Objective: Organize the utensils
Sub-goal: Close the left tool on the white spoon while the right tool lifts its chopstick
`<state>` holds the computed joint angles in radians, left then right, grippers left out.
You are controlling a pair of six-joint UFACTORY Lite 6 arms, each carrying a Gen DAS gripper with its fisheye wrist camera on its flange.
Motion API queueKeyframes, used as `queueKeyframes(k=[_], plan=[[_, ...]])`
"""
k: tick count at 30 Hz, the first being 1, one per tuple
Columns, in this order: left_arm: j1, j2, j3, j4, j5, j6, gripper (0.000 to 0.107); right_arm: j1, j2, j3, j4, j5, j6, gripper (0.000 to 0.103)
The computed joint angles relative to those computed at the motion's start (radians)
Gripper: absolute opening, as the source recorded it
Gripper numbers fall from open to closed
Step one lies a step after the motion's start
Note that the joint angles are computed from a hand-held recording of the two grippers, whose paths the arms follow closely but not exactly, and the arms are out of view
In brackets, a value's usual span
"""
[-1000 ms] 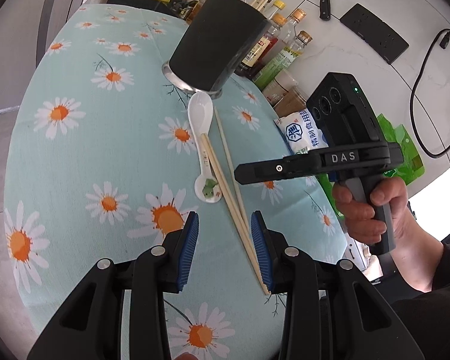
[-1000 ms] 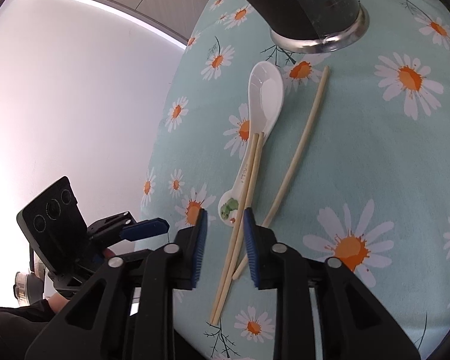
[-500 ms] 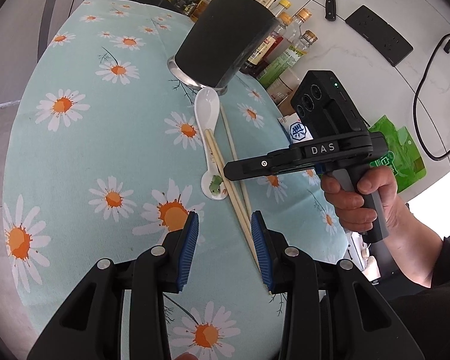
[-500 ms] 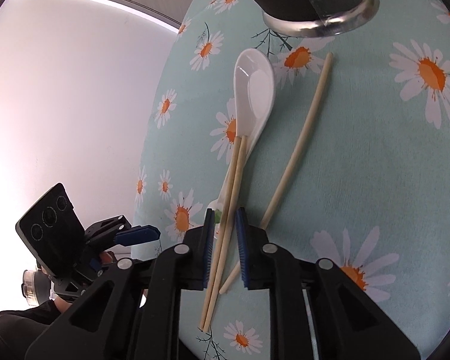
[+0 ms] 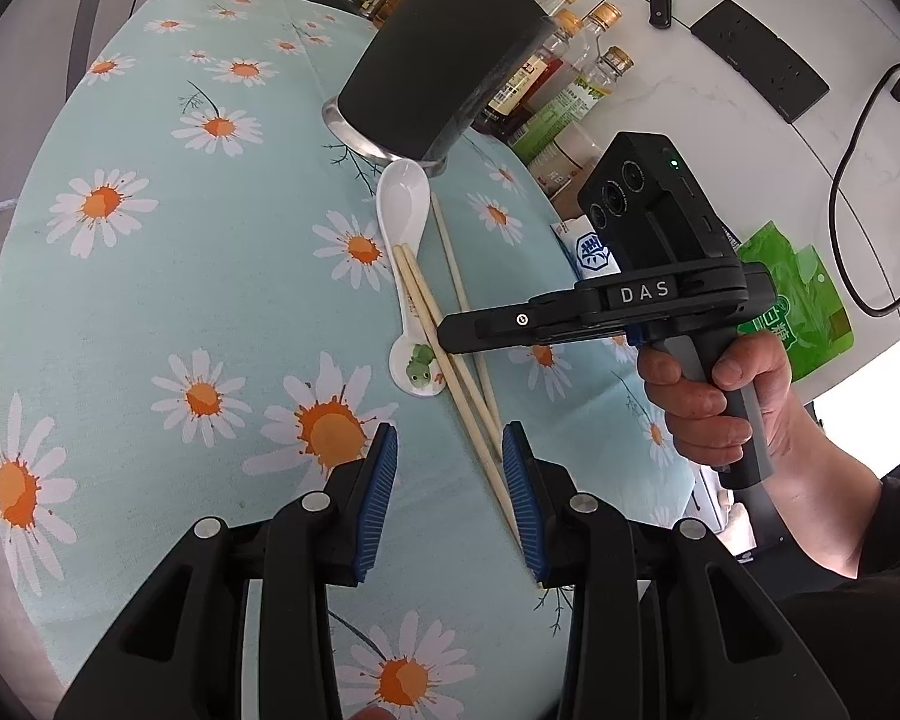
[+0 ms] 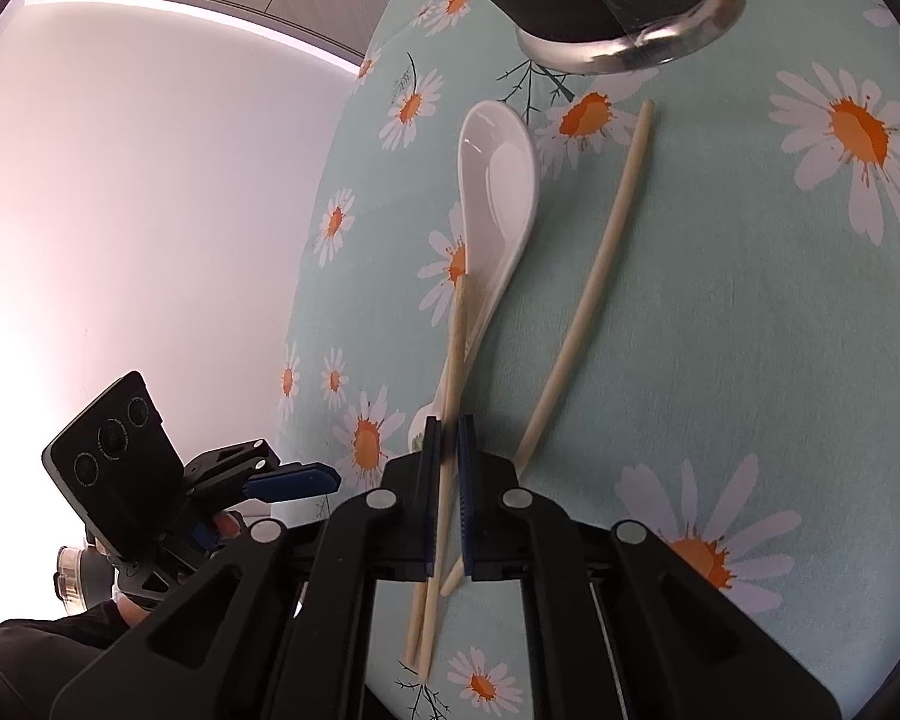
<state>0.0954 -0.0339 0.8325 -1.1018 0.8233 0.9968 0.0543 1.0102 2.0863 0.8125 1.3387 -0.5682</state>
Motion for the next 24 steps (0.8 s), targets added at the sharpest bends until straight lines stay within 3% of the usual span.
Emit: queueKeyframes(k=[11,24], plan=[[-0.004,0.095,0.11,0.009,0.009,-0.021,0.035,-0.049,-0.089,-0.09,0.036,0.004,-0.033,0.006],[-0.051,0.447,0.546,0.118,0.0,-0.149,0.035,-0.164,-0.244,-0.206,0.089,0.03,-0.082,0.006]])
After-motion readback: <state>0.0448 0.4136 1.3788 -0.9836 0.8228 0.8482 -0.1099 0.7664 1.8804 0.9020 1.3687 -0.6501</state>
